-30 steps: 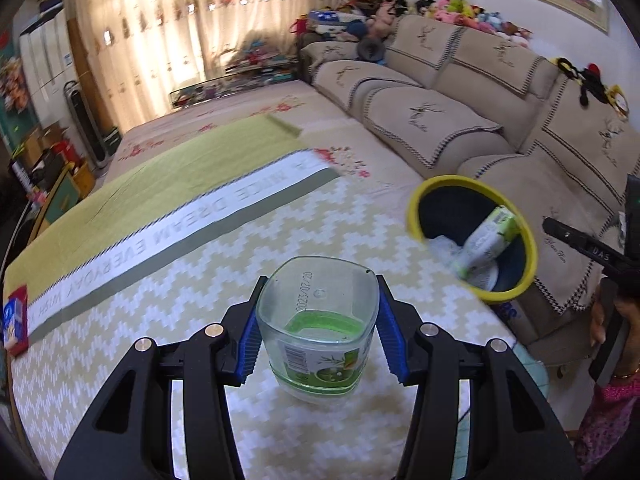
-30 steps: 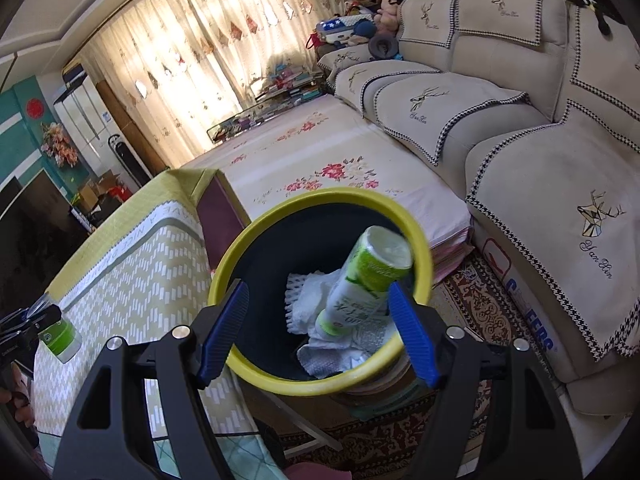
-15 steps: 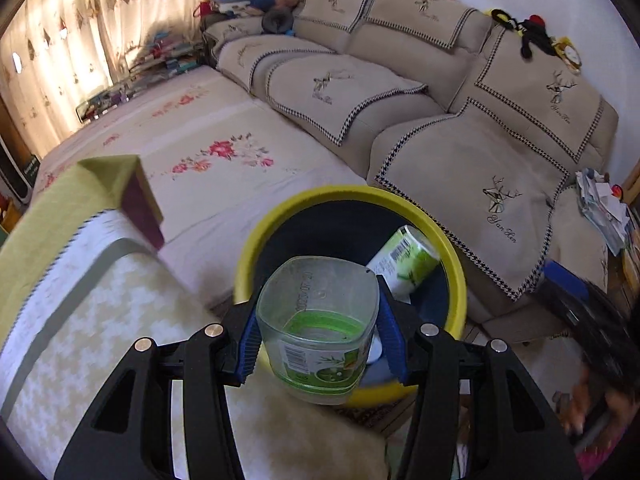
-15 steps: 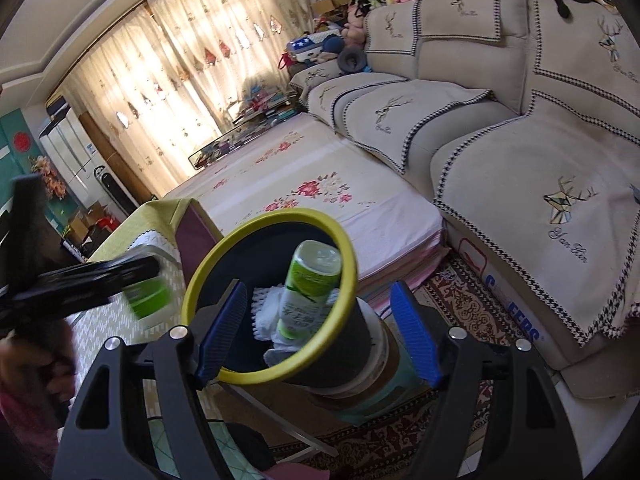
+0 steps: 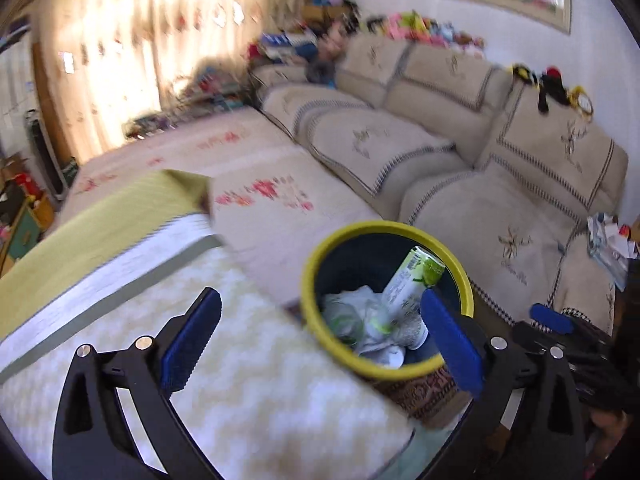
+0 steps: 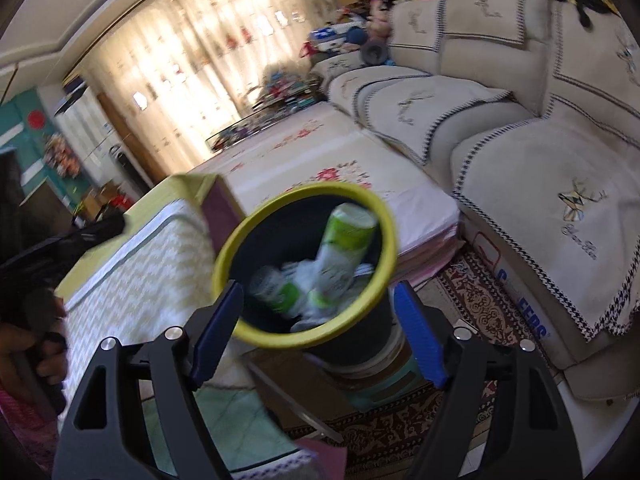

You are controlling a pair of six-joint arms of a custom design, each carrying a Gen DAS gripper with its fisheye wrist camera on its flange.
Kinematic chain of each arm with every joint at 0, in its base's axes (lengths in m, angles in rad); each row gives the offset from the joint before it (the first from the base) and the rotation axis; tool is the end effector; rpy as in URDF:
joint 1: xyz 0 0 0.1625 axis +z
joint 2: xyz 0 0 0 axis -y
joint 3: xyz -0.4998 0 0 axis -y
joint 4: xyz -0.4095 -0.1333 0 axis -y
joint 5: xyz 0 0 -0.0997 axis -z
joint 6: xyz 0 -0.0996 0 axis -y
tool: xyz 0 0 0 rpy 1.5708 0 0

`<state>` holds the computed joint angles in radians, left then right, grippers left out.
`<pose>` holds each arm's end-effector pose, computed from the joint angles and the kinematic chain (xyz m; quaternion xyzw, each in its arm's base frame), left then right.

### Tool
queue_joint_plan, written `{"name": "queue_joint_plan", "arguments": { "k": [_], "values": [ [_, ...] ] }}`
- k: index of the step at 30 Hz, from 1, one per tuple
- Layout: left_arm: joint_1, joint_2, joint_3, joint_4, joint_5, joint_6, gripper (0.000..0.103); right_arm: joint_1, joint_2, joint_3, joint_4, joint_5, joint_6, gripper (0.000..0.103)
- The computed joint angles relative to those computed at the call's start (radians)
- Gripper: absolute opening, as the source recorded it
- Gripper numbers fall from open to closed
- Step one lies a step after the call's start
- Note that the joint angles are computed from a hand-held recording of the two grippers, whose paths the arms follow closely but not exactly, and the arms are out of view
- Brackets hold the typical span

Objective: Collect trash

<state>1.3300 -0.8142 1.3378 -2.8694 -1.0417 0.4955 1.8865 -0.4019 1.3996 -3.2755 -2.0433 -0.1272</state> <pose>-0.0194 -0.8490 0.3295 0.2294 0.8693 -0.3310 0.2864 0.3368 -0.7478 0.0113 0.1213 -0.9076 0.3557 0.1869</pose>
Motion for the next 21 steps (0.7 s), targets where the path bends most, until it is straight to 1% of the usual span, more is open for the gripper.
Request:
{"name": "queue_joint_plan", "arguments": {
  "k": [2, 4, 5, 6, 9, 12, 14, 18, 21],
  "values": [
    [0.004, -0.079, 0.102, -0.061, -0.011, -0.017, 0.098, 0.023, 0.009, 0.003, 0.002, -0.003, -0.024, 0.075],
    [0.007, -0.167, 0.219, -0.149, -0.012, -0.027, 0.098, 0.045, 0.014, 0.008, -0.008, -0.005, -0.05, 0.077],
    [0.009, -0.22, 0.295, -0.225, -0.003, -0.02, 0.098, 0.059, 0.018, 0.01, -0.015, -0.008, -0.061, 0.078],
    [0.01, -0.258, 0.345, -0.27, 0.011, -0.01, 0.098, 0.076, 0.022, 0.013, -0.023, -0.009, -0.076, 0.079],
    [0.015, -0.36, 0.455, -0.333, 0.067, -0.011, 0.098, 0.114, 0.03, 0.021, -0.054, -0.015, -0.113, 0.081],
    [0.023, -0.454, 0.542, -0.373, 0.123, -0.032, 0.098, 0.156, 0.038, 0.037, -0.108, -0.029, -0.161, 0.084],
    [0.02, -0.498, 0.602, -0.455, 0.173, -0.011, 0.098, 0.177, 0.043, 0.044, -0.136, -0.044, -0.191, 0.086],
    [0.018, -0.584, 0.704, -0.578, 0.203, 0.016, 0.098, 0.218, 0.042, 0.067, -0.18, -0.057, -0.247, 0.089],
    [0.018, -0.632, 0.767, -0.657, 0.212, 0.001, 0.098, 0.244, 0.049, 0.072, -0.201, -0.073, -0.286, 0.092]
  ]
}}
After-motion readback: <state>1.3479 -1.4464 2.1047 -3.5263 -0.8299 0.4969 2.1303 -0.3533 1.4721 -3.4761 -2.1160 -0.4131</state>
